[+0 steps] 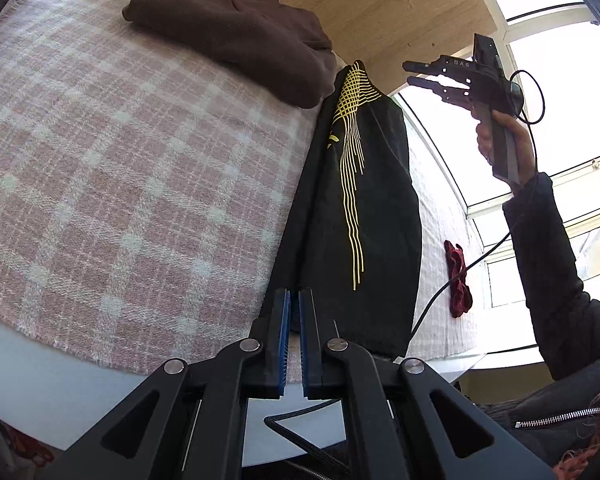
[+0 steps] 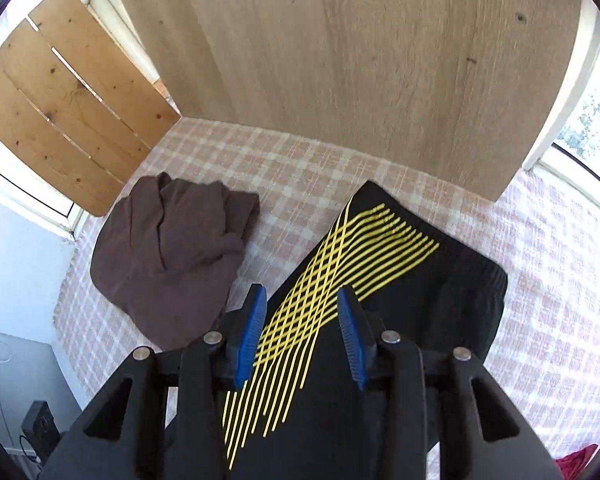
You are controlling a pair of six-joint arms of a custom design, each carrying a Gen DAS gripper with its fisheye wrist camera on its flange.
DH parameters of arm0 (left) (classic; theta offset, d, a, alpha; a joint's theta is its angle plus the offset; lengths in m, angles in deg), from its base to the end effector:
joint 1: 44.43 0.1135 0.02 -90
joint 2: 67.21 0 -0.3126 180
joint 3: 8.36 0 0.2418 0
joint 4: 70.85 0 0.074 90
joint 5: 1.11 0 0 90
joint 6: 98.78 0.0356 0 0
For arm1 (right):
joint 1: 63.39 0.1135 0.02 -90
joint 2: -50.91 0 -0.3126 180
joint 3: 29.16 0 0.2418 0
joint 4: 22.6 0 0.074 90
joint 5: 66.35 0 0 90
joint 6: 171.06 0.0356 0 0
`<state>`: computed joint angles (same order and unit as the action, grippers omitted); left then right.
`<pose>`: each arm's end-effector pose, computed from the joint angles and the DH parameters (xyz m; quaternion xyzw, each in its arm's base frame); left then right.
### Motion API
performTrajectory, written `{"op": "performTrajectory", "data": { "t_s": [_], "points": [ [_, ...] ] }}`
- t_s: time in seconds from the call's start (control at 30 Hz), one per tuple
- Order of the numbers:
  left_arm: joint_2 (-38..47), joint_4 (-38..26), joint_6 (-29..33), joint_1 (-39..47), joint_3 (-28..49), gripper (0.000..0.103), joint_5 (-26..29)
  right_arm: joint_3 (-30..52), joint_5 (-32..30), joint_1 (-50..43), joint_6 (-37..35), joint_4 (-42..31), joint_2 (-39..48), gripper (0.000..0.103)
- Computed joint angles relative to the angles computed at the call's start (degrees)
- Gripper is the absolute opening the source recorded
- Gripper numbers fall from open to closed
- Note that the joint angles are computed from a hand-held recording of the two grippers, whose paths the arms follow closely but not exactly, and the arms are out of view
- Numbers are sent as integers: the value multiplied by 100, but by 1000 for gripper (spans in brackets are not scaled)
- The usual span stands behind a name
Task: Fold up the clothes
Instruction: 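Fold the striped leg over the other leg with the right tool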
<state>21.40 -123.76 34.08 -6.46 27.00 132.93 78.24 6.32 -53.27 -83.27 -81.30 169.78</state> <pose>0.1172 0.0601 0.1366 -0.0135 0.9193 -0.3671 0.1415 0.4358 0.0885 0.2376 -0.1304 0.9654 0.1598 0.1596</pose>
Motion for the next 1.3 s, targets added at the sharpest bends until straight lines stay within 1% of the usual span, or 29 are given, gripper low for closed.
{"op": "performTrajectory", "data": {
  "t_s": [0.03,0.07,0.1,0.17,0.2,0.23,0.27,0.33,0.4,0.47,0.5,0.53,0.57,0.6,0.67,0.73,0.8,0.9,0.93,0.97,1.0,1.03,1.07,1.1,1.23,1.3],
  "points": [
    [-21,-89,8,-107,69,3,85,-649,-29,113,-5,267,-239,37],
    [-80,29,-202,-413,68,3,196,-1207,-22,226,35,561,-407,37],
    [-136,190,-458,-744,65,3,298,-1614,4,348,140,848,-500,37],
    [-265,748,-1158,-1560,24,3,389,-2220,163,590,473,1472,-552,37],
    [-334,1069,-1500,-1966,-1,3,361,-2367,305,674,626,1689,-514,37],
    [-448,1483,-1920,-2392,-68,3,212,-2463,398,749,766,1841,-469,37],
    [-468,1807,-2201,-2713,-120,4,14,-2450,366,798,874,1845,-421,37],
    [-425,2178,-2519,-3180,-184,6,-425,-2403,348,909,1048,1815,-331,37],
    [-482,2322,-2506,-3338,-312,8,-704,-2236,689,1109,979,1546,-283,37],
    [-555,2419,-2464,-3399,-459,8,-924,-2006,1237,1280,1011,1310,-212,37],
    [-562,2414,-2372,-3352,-526,8,-967,-1881,1290,1284,1106,1212,-153,37],
    [-576,2384,-2270,-3296,-577,9,-1008,-1718,1265,1263,1227,1058,-63,37],
    [-621,2306,-2183,-3254,-590,12,-1050,-1548,1247,1249,1329,891,39,37],
    [-655,2294,-2140,-3259,-620,13,-1094,-1368,1271,1257,1368,708,168,37],
    [-580,2366,-2111,-3294,-664,13,-1081,-1080,1437,1302,1401,446,425,37],
    [-514,2482,-2165,-3396,-687,13,-1072,-905,1417,1297,1454,295,627,37],
    [-501,2610,-2224,-3503,-705,13,-1121,-853,1336,1273,1488,278,705,40],
    [-492,2524,-2136,-3358,-630,13,-1074,-751,1278,1246,1452,185,780,41],
    [-583,2423,-2087,-3216,-596,13,-1029,-741,1230,1221,1474,165,785,41],
    [-656,2227,-1906,-2966,-537,13,-941,-738,1175,1195,1495,151,777,41],
    [-663,2032,-1745,-2755,-456,15,-840,-754,1127,1171,1530,172,748,41],
    [-586,1895,-1629,-2626,-378,29,-733,-776,1078,1148,1566,198,717,41],
    [-526,1789,-1536,-2515,-314,46,-650,-784,1028,1125,1607,218,695,41],
    [-536,1819,-1539,-2482,-304,50,-658,-760,1015,1115,1649,212,702,41],
    [-572,1986,-1562,-2853,-293,50,-1015,-434,1442,1246,1608,-87,936,41],
    [-592,2047,-1621,-3071,-313,50,-1128,-356,1260,1237,1648,-184,1037,41]
  ]
}}
